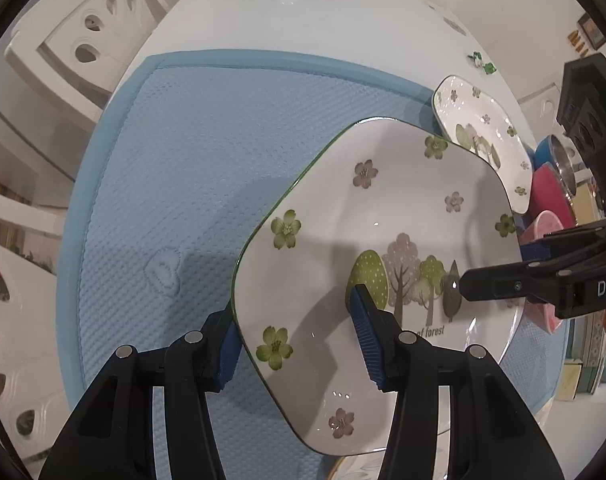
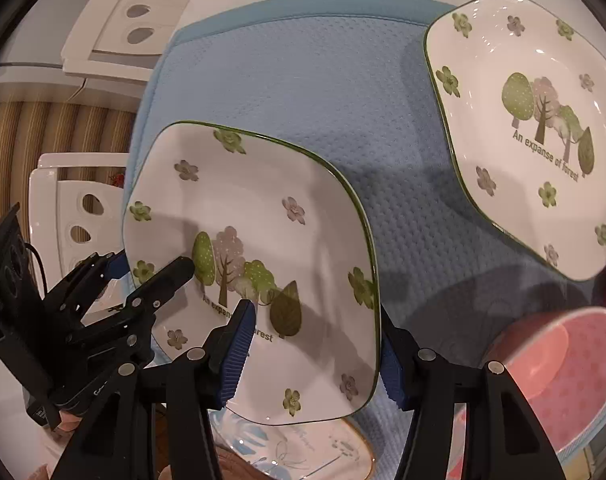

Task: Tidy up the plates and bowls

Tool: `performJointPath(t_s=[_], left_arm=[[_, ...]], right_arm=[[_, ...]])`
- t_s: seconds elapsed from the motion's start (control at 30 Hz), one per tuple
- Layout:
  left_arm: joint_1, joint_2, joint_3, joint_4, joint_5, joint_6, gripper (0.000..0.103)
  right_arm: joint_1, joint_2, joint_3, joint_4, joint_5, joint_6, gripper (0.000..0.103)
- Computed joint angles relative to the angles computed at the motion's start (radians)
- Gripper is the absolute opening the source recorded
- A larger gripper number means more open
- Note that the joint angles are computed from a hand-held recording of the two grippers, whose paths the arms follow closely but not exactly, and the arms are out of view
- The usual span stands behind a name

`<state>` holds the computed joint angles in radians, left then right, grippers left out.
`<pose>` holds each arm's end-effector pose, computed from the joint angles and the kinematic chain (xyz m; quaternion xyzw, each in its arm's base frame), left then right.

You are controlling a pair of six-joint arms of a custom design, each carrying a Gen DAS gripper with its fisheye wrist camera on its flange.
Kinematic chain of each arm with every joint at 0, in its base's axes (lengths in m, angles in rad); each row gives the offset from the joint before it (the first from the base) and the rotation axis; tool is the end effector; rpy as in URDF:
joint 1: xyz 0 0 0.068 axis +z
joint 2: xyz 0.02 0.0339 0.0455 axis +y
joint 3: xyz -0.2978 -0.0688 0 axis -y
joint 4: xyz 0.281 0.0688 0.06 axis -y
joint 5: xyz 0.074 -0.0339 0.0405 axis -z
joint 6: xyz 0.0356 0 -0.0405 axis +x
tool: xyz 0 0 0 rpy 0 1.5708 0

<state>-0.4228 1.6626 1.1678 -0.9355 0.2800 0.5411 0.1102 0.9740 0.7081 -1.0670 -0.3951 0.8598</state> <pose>0.3044 -0.1478 0.2223 0.4665 0.8707 -0.1348 0.0776 0.1622 0.0317 0.2400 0.3348 0.9146 0.2267 0.0121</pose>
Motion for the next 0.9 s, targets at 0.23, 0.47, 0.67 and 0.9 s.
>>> performJointPath(t_s=[0.23, 0.47, 0.67, 0.9], left_arm=[[0.000, -0.046, -0.009, -0.026, 0.004, -0.012, 0.047], [0.033, -0.087, -0.025, -0.072, 0.026, 0.014, 0.047], [0.058, -0.129, -0.054, -0.105, 0.042, 0.043, 0.047], [0.089, -0.156, -0.078, -0.133, 0.060, 0.065, 0.047]], right_arm=[[0.101, -0.052, 0.048, -0.038, 0.046, 0.113, 0.057], [0.200, -0.083, 0.077, -0.062, 0.087, 0.211, 0.057], [0.282, -0.114, 0.071, -0.051, 0.113, 0.304, 0.057], [0.417, -0.138, 0.070, -0.048, 0.162, 0.433, 0.057]])
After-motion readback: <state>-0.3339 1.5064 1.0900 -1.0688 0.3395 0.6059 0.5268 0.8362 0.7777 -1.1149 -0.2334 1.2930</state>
